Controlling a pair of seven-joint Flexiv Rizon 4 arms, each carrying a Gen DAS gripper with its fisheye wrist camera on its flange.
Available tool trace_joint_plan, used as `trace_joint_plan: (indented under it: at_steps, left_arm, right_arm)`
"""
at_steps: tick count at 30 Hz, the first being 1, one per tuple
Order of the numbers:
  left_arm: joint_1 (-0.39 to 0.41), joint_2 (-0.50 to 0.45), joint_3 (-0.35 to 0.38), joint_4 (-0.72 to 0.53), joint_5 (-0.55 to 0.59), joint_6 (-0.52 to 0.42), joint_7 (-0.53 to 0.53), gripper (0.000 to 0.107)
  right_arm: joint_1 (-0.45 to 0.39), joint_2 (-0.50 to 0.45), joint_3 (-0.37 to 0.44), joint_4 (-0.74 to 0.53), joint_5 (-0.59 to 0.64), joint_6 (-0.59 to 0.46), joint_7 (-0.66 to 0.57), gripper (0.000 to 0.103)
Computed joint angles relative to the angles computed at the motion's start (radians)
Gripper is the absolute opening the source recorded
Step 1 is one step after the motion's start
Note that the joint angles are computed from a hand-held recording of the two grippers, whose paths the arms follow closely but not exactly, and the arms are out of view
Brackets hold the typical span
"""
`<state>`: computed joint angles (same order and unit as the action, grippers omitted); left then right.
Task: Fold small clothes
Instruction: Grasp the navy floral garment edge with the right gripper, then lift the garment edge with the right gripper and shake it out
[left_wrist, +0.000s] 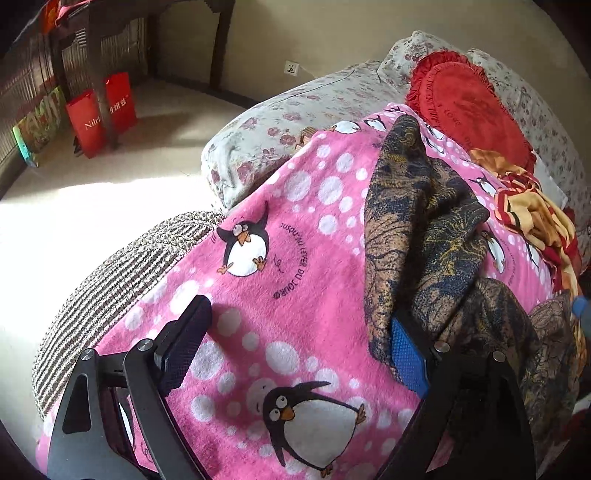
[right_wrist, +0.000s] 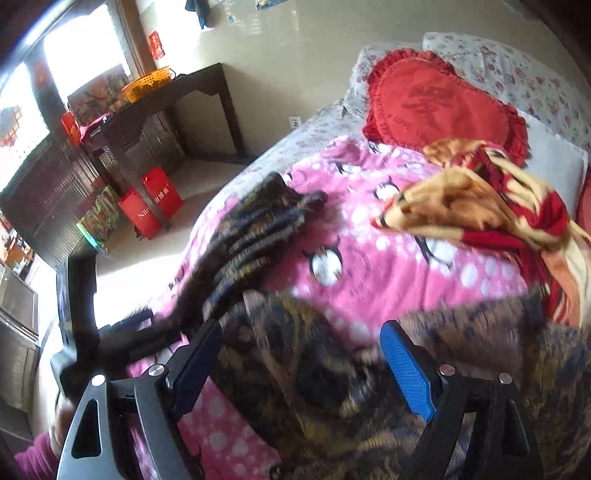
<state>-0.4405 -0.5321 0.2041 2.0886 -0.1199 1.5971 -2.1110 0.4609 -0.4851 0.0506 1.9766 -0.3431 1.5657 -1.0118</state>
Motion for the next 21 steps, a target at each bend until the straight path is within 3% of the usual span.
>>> trace_joint_plan:
  at_steps: [3, 5, 9, 13, 17, 20, 21]
  left_arm:
    - [-0.009, -0.004, 0.006, 0.003, 0.006, 0.017, 0.001, 0.091]
    - [0.023, -0.005, -0.030, 0.017, -0.007, 0.045, 0.003, 0.091]
    - [0.024, -0.016, -0.036, 0.030, -0.029, 0.091, 0.025, 0.091]
    - [-0.009, -0.027, -0.013, 0.031, -0.058, 0.115, 0.049, 0.091]
    - [0.009, -0.034, -0.041, 0.043, -0.088, 0.152, 0.076, 0.091]
    - [-0.003, -0.041, -0.037, 0.049, -0.115, 0.179, 0.097, 0.091]
    - [-0.002, -0.042, -0.040, 0.052, -0.123, 0.187, 0.105, 0.091]
  right_arm:
    - [-0.063, -0.064, 0.090, -0.124, 0.017, -0.043, -0.051, 0.085]
    - [-0.089, -0.126, 0.136, -0.239, 0.026, -0.096, -0.093, 0.079]
    - [-0.080, -0.244, 0.153, -0.441, 0.066, -0.212, -0.112, 0.066]
    - [-0.111, -0.389, 0.241, -0.672, 0.168, -0.371, -0.163, 0.064]
    - [-0.068, -0.478, 0.212, -0.823, 0.196, -0.495, -0.189, 0.064]
    - [-0.059, -0.530, 0.221, -0.916, 0.237, -0.560, -0.237, 0.046]
    - [-0.056, -0.540, 0.224, -0.934, 0.254, -0.564, -0.253, 0.033]
